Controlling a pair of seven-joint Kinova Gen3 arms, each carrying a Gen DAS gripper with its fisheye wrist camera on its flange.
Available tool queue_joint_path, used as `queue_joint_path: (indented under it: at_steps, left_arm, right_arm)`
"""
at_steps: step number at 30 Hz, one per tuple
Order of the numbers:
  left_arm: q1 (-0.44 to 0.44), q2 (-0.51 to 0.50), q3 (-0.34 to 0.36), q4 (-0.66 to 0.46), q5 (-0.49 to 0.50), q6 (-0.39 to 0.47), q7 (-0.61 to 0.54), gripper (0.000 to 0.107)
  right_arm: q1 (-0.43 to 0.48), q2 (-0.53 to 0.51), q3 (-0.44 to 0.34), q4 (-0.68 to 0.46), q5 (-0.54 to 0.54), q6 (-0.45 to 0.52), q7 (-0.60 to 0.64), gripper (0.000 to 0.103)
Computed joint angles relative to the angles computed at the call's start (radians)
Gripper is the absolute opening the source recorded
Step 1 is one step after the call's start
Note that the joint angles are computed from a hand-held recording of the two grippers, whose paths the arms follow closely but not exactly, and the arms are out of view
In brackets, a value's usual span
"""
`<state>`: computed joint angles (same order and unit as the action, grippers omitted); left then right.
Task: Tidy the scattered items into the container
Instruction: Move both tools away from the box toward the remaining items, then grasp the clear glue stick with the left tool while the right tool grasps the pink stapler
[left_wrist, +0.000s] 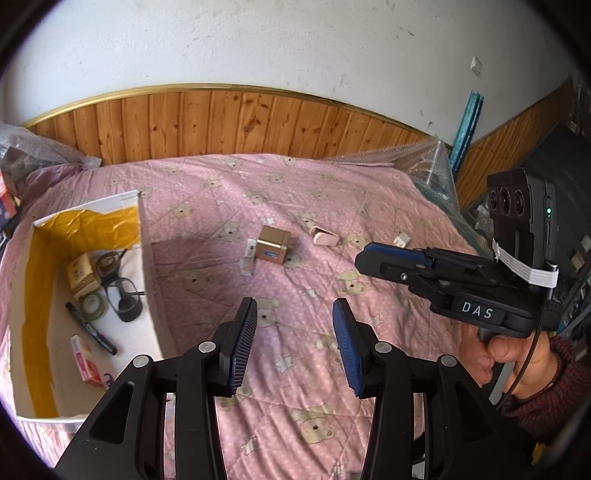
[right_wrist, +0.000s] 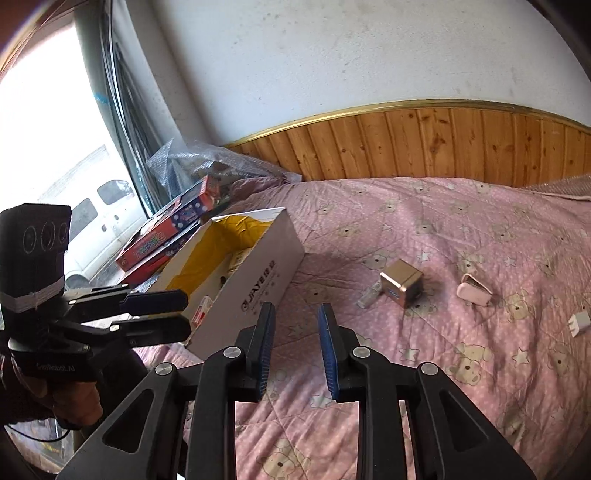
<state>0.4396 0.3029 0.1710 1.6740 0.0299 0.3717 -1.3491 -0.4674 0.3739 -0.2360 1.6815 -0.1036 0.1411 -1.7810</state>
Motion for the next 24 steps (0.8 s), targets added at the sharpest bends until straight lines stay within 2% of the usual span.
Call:
queue_joint_path:
  at_steps: [4,7,10,15,17,24]
  left_arm:
    - [0.02,0.112,-0.003,-0.118,-0.001,0.047,0.008,0.046]
    - [0.066,0.196,-0.055,-0.218,-0.027,0.082,0.058,0.046]
    - [0.055,0.279,-0.052,-0.311,-0.025,0.111,0.067,0.046]
    - [0.051,0.409,-0.058,-0.466,-0.019,0.175,0.079,0.046]
    - [0.068,0.454,-0.085,-0.52,-0.03,0.197,0.101,0.046]
    - [0.079,0.604,-0.124,-0.702,-0.048,0.294,0.171,0.046]
  right_arm:
    - [0.032,0.014,0.033,-0.005,-0.015,0.028,-0.028,0.035]
    - [0.057,0.045,0.056,-0.046,-0.009,0.085,-0.031,0.04]
    - [0.07,0.087,0.088,-0.112,0.008,0.156,-0.031,0.048]
    - [0.081,0.195,0.136,-0.253,0.043,0.278,-0.032,0.059]
    - [0.074,0.246,0.157,-0.322,0.07,0.329,-0.027,0.063]
    - [0.096,0.421,0.168,-0.552,0.108,0.46,0.04,0.071]
